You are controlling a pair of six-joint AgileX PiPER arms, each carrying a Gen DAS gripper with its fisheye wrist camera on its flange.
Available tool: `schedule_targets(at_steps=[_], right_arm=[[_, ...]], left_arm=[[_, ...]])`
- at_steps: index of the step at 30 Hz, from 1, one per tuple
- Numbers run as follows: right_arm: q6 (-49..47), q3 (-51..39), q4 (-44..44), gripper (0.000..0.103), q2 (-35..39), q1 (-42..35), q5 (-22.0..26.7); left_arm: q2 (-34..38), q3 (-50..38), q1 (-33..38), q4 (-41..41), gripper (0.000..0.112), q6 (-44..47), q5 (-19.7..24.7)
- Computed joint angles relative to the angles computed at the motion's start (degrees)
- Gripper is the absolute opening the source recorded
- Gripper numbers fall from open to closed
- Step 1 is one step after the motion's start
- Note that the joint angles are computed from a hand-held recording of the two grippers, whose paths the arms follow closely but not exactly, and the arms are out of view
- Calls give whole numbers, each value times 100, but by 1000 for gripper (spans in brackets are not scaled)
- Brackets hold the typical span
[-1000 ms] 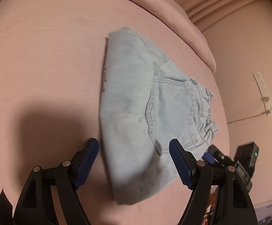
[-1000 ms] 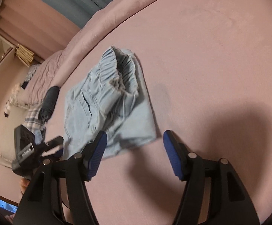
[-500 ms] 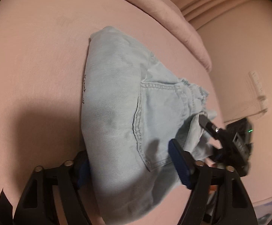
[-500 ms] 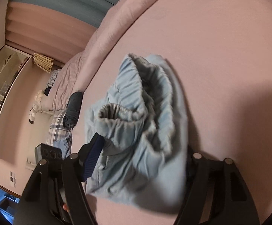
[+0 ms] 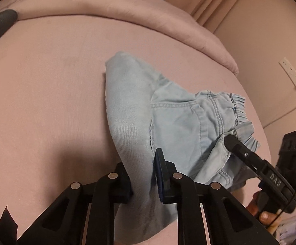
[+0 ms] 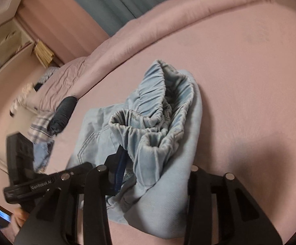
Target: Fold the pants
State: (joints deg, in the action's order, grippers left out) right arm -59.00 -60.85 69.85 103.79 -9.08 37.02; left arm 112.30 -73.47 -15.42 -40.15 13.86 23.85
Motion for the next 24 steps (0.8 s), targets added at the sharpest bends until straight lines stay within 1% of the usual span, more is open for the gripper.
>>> schedule_targets(at_steps=[4, 6, 11, 13, 17, 19, 24], right_arm=[[304, 77, -580, 38, -419, 446, -609], [439, 77, -824, 38, -538, 554, -734], [813, -98, -1385, 38, -738, 945, -926], [974, -198, -1593, 38, -784, 1115, -1016], [1085, -355, -1802, 38, -816, 1401, -1116], [1153, -431, -1891, 38, -781, 1538, -1149], [1553, -827, -2289, 38, -517, 1960, -1205]], left_arm=[[-192, 302, 100, -513, 14, 582, -102], [-278, 395, 162, -809, 13, 831, -116], [-730, 894, 538, -1821, 13, 1865, -119], [-1013, 1231, 693, -2207, 13, 2310, -142], [-1368, 1561, 899, -2392, 13, 2505, -200], [-1614, 1843, 1105, -2632, 13, 2836, -179], [-1860, 2140, 1693, -2930, 13, 3340, 72]])
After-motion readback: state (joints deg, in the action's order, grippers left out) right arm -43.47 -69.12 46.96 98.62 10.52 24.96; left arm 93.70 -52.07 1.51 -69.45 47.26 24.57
